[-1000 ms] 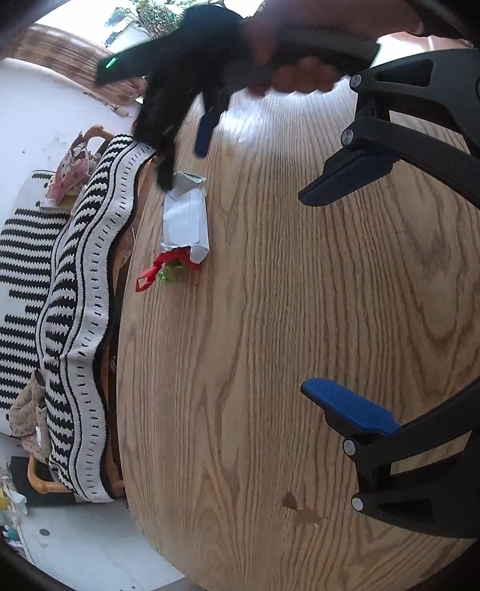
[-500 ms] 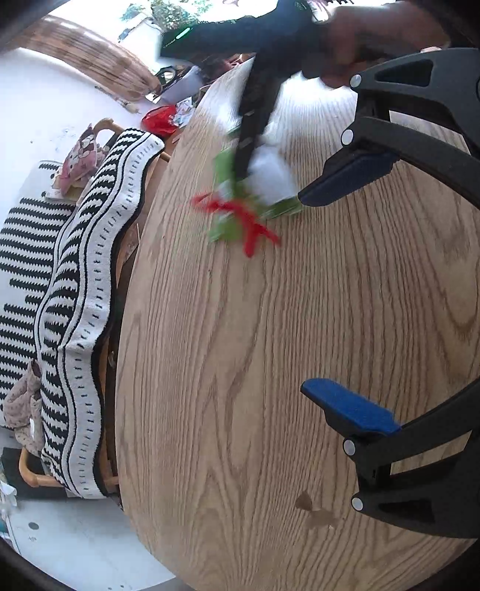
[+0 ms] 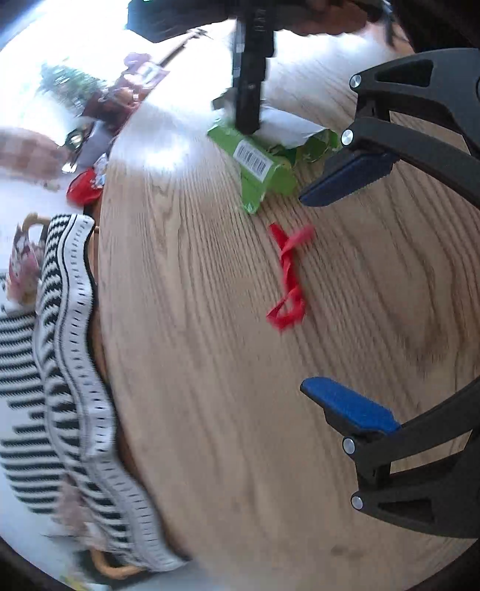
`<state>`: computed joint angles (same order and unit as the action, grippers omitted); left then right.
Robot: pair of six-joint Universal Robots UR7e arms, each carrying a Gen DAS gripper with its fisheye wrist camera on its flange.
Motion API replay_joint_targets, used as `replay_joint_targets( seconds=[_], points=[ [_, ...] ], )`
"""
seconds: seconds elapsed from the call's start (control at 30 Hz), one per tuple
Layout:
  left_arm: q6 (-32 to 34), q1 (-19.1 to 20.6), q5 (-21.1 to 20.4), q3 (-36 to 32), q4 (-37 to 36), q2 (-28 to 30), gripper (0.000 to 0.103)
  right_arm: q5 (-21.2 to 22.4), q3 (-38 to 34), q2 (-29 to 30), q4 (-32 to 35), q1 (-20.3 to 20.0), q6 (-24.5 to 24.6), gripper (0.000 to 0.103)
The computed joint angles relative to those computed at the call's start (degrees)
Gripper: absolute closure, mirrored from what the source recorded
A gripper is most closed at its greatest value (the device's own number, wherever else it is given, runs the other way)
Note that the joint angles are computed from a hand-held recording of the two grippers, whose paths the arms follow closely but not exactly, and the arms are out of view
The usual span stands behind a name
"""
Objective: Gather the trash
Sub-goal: 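Grasp the white-green wrapper with the right tool while the left tool grasps the red ribbon, then carry the wrapper and red ribbon over the black bin and open both tools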
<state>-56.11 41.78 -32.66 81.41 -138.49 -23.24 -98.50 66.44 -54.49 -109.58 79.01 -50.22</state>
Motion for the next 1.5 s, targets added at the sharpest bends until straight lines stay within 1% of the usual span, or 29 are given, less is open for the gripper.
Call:
replay_joint_targets(
  seconds=[0.1,0.13,0.17,0.23,0.3,0.37,0.4,0.43,0.5,0.53,0.6,0.67,0.7,0.73,0.77,0.8,0.83,0.9,0.93,0.97,1.0,1.03,1.1,1.17,1.27,1.4,1.47,1.5],
  points=[
    [0.88,-0.27,3.37,-3.61,5.45,2.28,0.012,-0.79,-0.28,-0.42,0.10,-0.17,-1.23,0.040],
    [1.30,-0.15,3.59,-4.53,6.61,2.81,0.012,-1.18,-0.07,-0.74,-0.20,-0.13,-2.06,0.040],
    [0.87,0.20,2.89,-5.26,7.40,3.09,0.012,-1.34,0.23,-1.07,-0.53,-0.15,-2.60,0.040],
    [0.43,0.92,1.24,-5.97,6.67,3.59,0.012,-1.64,0.29,-1.50,-0.75,-0.31,-3.56,0.040],
    [-0.68,1.14,2.31,-7.07,8.11,4.34,0.013,-2.01,0.28,-1.71,-0.58,-0.44,-4.09,0.040],
    [-2.21,1.24,3.76,-7.39,8.54,4.48,0.021,-2.44,0.77,-2.19,-1.17,-0.57,-4.96,0.040],
    [-2.85,1.16,4.26,-7.23,8.14,4.42,0.035,-2.55,0.82,-2.28,-1.27,-0.56,-5.06,0.040],
    [-2.77,1.10,4.23,-7.04,7.14,4.31,0.044,-2.63,0.94,-2.48,-1.28,-0.55,-5.17,0.040],
    [-2.02,1.07,3.46,-7.52,6.56,4.37,0.058,-2.85,1.41,-2.97,-1.60,-0.44,-5.85,0.040],
    [-1.90,0.99,3.16,-7.96,7.13,4.53,0.062,-3.02,1.95,-3.09,-2.17,-0.17,-6.01,0.040],
    [-3.87,0.58,3.63,-8.53,9.91,4.69,0.066,-3.12,2.69,-3.68,-2.96,-0.06,-6.85,0.040],
    [-5.78,0.44,3.90,-8.39,11.12,4.33,0.069,-2.88,2.72,-4.08,-3.09,-0.11,-7.25,0.040],
    [-6.52,0.30,3.94,-8.09,10.96,4.10,0.075,-2.77,2.65,-4.21,-3.06,-0.06,-7.18,0.048],
    [-6.51,-0.05,4.74,-7.69,10.40,3.97,0.092,-2.45,2.52,-4.51,-3.07,-0.11,-7.26,0.069],
    [-6.92,-0.22,4.71,-7.97,11.37,3.87,0.092,-2.29,1.63,-4.35,-1.83,-0.15,-6.67,0.077],
    [-6.92,-0.19,4.32,-7.97,11.06,3.77,0.092,-1.95,0.76,-4.22,-0.72,-0.25,-5.90,0.077],
    [-6.82,-0.10,3.77,-7.98,10.45,3.78,0.092,-2.00,0.72,-4.50,-1.29,-0.31,-5.88,0.077],
    [-7.94,-0.03,3.84,-9.24,12.86,4.43,0.092,-2.73,1.71,-5.20,-3.14,-0.28,-7.43,0.078],
    [-8.79,0.01,3.86,-10.03,14.24,4.75,0.093,-2.66,1.31,-5.23,-2.30,-0.47,-7.10,0.078],
    [-9.06,0.01,3.79,-9.92,13.84,4.60,0.093,-2.57,0.75,-5.27,-1.28,-0.74,-6.51,0.083],
    [-9.19,-0.07,3.47,-9.65,12.54,4.49,0.093,-2.48,0.34,-5.34,-0.37,-0.90,-6.30,0.085],
    [-9.40,-0.26,3.30,-9.71,12.03,4.46,0.093,-2.20,-0.14,-5.37,0.50,-1.03,-5.99,0.092],
    [-9.38,-0.88,3.60,-10.41,12.38,4.72,0.093,-1.78,-0.39,-6.10,0.53,-1.13,-6.45,0.092],
    [-8.13,-1.57,3.89,-11.53,11.39,5.38,0.093,-1.38,-0.31,-6.84,-0.19,-1.32,-7.46,0.092],
    [-6.35,-2.27,3.44,-13.41,9.45,6.61,0.093,-0.40,-1.41,-7.70,-0.04,-2.13,-7.34,0.092],
    [-2.24,-3.99,3.50,-19.61,10.04,10.74,0.093,1.07,-4.31,-8.85,0.28,-3.99,-7.65,0.092],
    [1.30,-4.83,2.82,-23.39,8.41,13.48,0.093,2.04,-6.38,-9.10,0.65,-5.04,-7.87,0.092],
    [3.77,-5.28,2.23,-26.39,7.88,15.50,0.093,2.64,-8.12,-9.03,1.27,-5.69,-7.78,0.092]
  ],
)
